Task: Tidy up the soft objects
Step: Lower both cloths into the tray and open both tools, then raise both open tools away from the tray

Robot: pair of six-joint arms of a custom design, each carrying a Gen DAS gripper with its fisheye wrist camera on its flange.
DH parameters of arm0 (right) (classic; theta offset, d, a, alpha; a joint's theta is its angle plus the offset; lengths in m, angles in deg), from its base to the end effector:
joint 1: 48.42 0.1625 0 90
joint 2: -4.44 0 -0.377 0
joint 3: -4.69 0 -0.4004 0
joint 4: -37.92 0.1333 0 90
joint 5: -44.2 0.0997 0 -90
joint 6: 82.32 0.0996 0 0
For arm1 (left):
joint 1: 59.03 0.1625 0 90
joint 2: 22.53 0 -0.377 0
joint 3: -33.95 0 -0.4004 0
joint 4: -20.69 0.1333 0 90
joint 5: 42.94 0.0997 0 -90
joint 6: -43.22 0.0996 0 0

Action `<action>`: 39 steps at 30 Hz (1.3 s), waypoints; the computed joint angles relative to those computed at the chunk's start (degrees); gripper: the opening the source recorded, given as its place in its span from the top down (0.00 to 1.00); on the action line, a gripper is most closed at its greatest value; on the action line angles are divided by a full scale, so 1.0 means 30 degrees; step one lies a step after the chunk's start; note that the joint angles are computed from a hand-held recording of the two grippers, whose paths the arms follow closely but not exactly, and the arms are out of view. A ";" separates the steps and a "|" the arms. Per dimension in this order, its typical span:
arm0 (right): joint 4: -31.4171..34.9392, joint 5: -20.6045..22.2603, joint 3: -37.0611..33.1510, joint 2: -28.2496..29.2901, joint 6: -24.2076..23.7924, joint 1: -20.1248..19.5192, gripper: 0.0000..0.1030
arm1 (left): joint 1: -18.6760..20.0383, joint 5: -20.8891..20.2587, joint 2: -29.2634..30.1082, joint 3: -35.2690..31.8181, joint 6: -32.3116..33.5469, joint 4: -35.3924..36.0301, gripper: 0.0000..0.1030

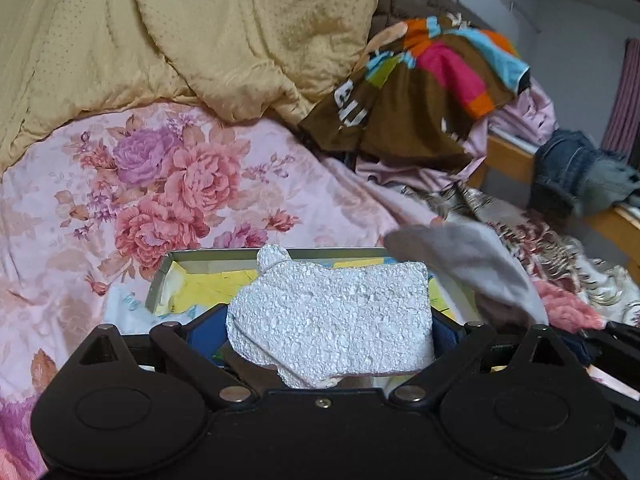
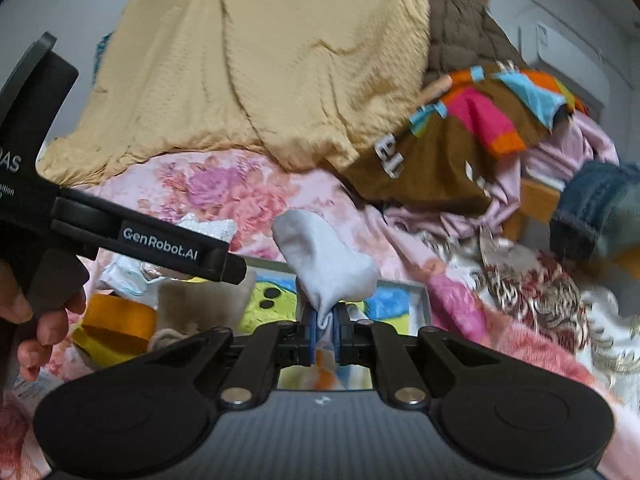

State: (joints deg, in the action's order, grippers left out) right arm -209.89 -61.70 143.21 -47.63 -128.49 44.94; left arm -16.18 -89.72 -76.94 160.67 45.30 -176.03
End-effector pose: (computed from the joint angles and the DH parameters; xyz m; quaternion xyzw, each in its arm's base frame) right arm 0.1281 -0.3723 0.1241 0.2637 -0.7643 0.4968 0.3154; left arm -0.2034 -0.4635 0.0841 0.2709 0.8528 -0.3888 0.2196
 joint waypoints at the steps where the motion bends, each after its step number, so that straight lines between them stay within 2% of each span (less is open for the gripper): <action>1: 0.0134 0.0093 0.0047 -0.0162 0.0300 -0.0189 0.91 | -0.0010 0.0171 0.0289 -0.0296 0.0149 0.0192 0.06; 5: 0.1310 0.0417 0.0159 -0.1096 0.0687 -0.0885 0.91 | -0.0044 0.0304 0.1128 -0.1250 0.0878 0.1250 0.06; 9: 0.1660 0.0728 0.0375 -0.1482 -0.0325 -0.1391 0.91 | -0.0234 0.0544 0.1837 -0.1922 0.1426 0.2338 0.06; 15: 0.3024 0.1930 0.0928 -0.2544 -0.0619 -0.2179 0.89 | -0.0438 0.1395 0.2508 -0.2634 0.1469 0.3743 0.06; 19: 0.3333 0.2890 0.1262 -0.2952 -0.0380 -0.2728 0.80 | -0.0534 0.1841 0.2531 -0.2814 0.0795 0.4986 0.05; 23: 0.3331 0.3218 0.1532 -0.3359 -0.0100 -0.2944 0.71 | -0.0620 0.1831 0.2128 -0.2686 -0.0432 0.6146 0.05; 25: 0.3337 0.3622 0.1764 -0.3679 0.0005 -0.3129 0.62 | -0.0695 0.1873 0.1939 -0.2544 -0.0893 0.6334 0.05; 30: 0.2956 0.4303 0.2523 -0.4575 0.0352 -0.3360 0.47 | -0.1090 0.2043 0.1248 -0.1883 -0.1543 0.6644 0.03; 34: 0.2242 0.4676 0.3261 -0.5157 0.0654 -0.3270 0.36 | -0.1529 0.2218 0.0622 -0.1169 -0.1956 0.6298 0.01; 39: 0.1167 0.4263 0.3918 -0.5546 0.1020 -0.2601 0.31 | -0.2057 0.2349 -0.0482 -0.0213 -0.3420 0.6502 0.01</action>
